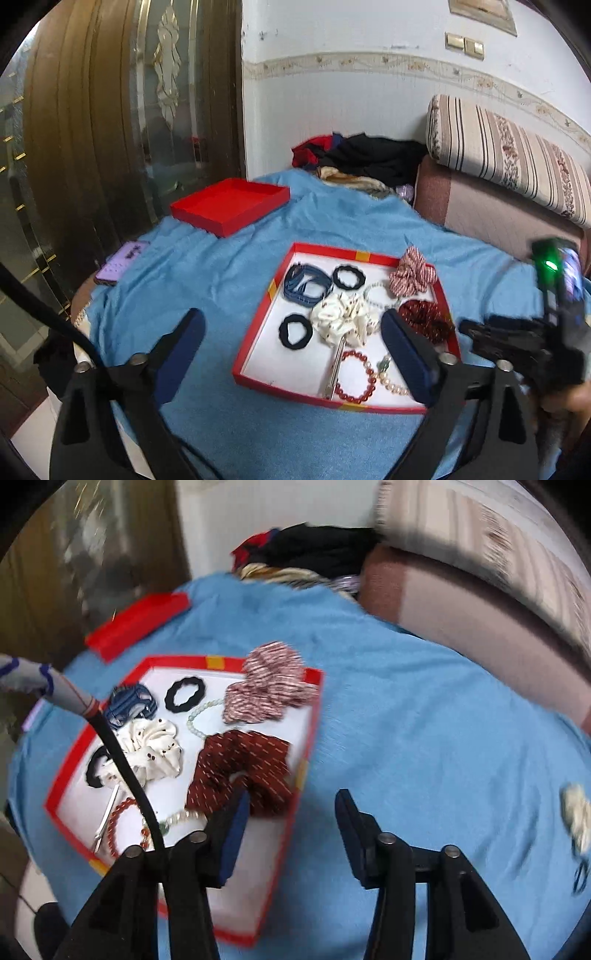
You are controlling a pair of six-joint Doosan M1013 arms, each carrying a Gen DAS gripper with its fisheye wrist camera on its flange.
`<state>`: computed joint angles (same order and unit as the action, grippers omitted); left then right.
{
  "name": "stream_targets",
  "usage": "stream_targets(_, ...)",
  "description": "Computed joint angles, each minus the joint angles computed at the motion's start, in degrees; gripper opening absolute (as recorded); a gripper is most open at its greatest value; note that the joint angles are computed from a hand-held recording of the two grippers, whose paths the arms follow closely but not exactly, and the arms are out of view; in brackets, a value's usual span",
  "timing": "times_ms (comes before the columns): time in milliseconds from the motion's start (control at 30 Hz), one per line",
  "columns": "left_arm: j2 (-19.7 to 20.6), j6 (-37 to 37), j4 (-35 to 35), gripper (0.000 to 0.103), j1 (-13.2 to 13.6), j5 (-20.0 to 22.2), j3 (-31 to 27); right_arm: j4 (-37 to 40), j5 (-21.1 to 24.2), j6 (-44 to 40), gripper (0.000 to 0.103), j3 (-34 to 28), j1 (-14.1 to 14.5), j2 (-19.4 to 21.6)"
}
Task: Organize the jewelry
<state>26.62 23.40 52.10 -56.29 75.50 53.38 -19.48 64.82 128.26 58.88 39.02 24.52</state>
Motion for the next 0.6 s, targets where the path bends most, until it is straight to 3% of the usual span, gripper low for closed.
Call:
stream_targets(200,0.4,1.0,-0.7,0.101,-1.1,-0.1,-1.5,-3.4,0.3,4.4,0.056,6.3,1.3,-4.3)
stream_targets(600,2.0,3.0,-3.5,0.101,-2.9,6.7,-4.6,-5.6,0.8,9.5,0.061,10.3,4.4,-7.2)
